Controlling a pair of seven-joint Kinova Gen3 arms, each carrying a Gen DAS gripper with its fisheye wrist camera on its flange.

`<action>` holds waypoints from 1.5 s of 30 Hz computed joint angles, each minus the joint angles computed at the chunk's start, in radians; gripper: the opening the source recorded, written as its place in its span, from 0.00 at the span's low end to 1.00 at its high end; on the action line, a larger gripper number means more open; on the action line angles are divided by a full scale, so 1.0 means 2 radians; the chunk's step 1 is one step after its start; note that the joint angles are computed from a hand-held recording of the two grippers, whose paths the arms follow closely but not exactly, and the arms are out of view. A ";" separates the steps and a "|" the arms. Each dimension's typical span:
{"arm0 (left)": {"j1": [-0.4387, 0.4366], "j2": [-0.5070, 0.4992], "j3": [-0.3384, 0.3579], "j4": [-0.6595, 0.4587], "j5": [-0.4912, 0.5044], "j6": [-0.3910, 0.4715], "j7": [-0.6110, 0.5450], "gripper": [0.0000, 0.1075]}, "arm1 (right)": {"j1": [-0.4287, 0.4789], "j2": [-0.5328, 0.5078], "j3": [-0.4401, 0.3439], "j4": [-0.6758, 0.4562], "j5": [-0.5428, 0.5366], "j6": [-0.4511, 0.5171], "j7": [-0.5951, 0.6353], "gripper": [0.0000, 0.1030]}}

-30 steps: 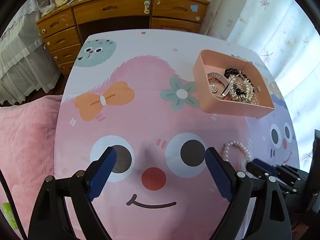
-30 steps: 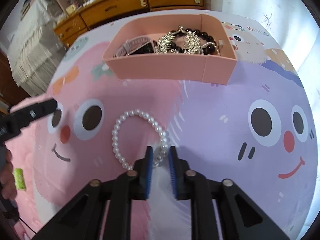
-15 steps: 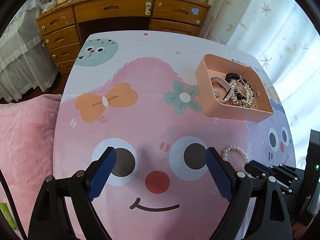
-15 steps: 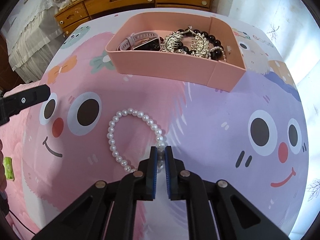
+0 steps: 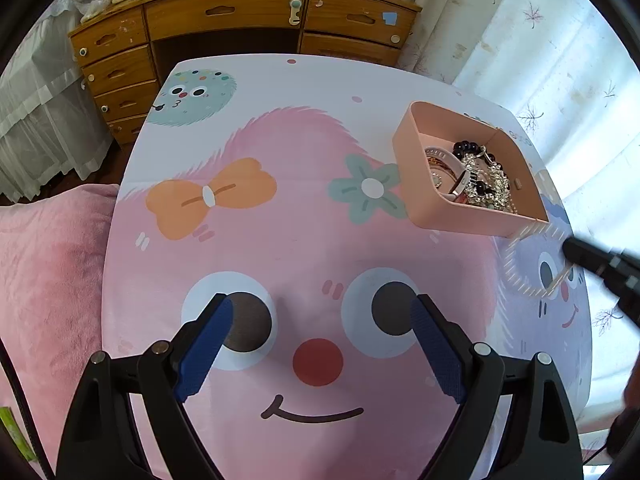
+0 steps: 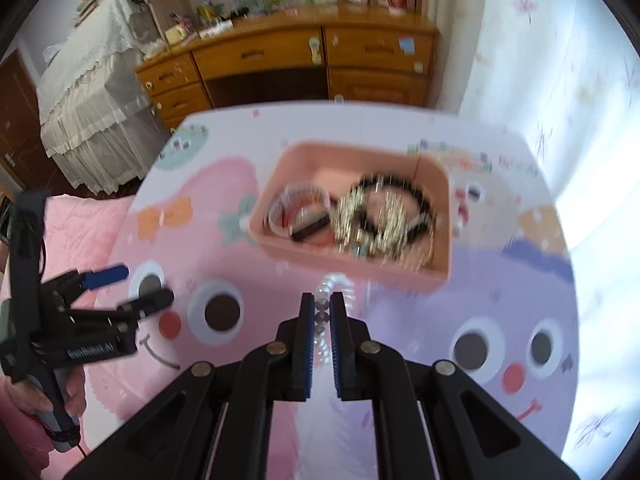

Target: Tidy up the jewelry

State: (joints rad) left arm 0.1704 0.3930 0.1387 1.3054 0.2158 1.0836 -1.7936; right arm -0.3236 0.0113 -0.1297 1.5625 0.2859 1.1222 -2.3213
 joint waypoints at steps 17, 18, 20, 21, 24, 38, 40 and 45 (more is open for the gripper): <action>-0.008 -0.071 -0.015 0.035 -0.036 -0.007 0.007 0.83 | 0.014 0.035 0.026 -0.049 0.068 0.022 -0.028 0.31; -0.012 -0.076 -0.015 0.035 -0.032 0.001 0.005 0.83 | 0.010 0.031 0.030 -0.045 0.067 0.021 -0.032 0.36; -0.015 -0.089 -0.017 0.036 -0.031 0.022 0.012 0.83 | 0.018 0.015 0.027 -0.033 0.048 0.014 -0.046 0.53; -0.014 -0.094 -0.018 0.037 -0.033 0.030 0.017 0.83 | 0.018 0.009 0.031 -0.028 0.037 0.011 -0.048 0.55; -0.007 -0.112 -0.017 0.044 -0.044 0.053 0.030 0.83 | 0.032 -0.013 0.023 -0.008 -0.005 0.013 -0.037 0.58; 0.080 -0.186 0.028 0.053 -0.090 0.148 0.178 0.83 | 0.032 -0.187 -0.042 0.101 -0.156 0.134 -0.072 0.93; 0.094 -0.191 0.039 0.043 -0.103 0.159 0.193 0.83 | 0.042 -0.215 -0.057 0.102 -0.164 0.152 -0.093 0.93; 0.111 -0.194 0.046 0.004 -0.101 0.189 0.214 0.84 | 0.072 -0.234 -0.078 0.069 -0.154 0.193 -0.128 0.93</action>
State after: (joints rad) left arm 0.3918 0.0059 0.2306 1.3138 0.0141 1.4625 -1.3659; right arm -0.1800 -0.4576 -0.2863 1.6995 -0.0224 1.5083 -2.5767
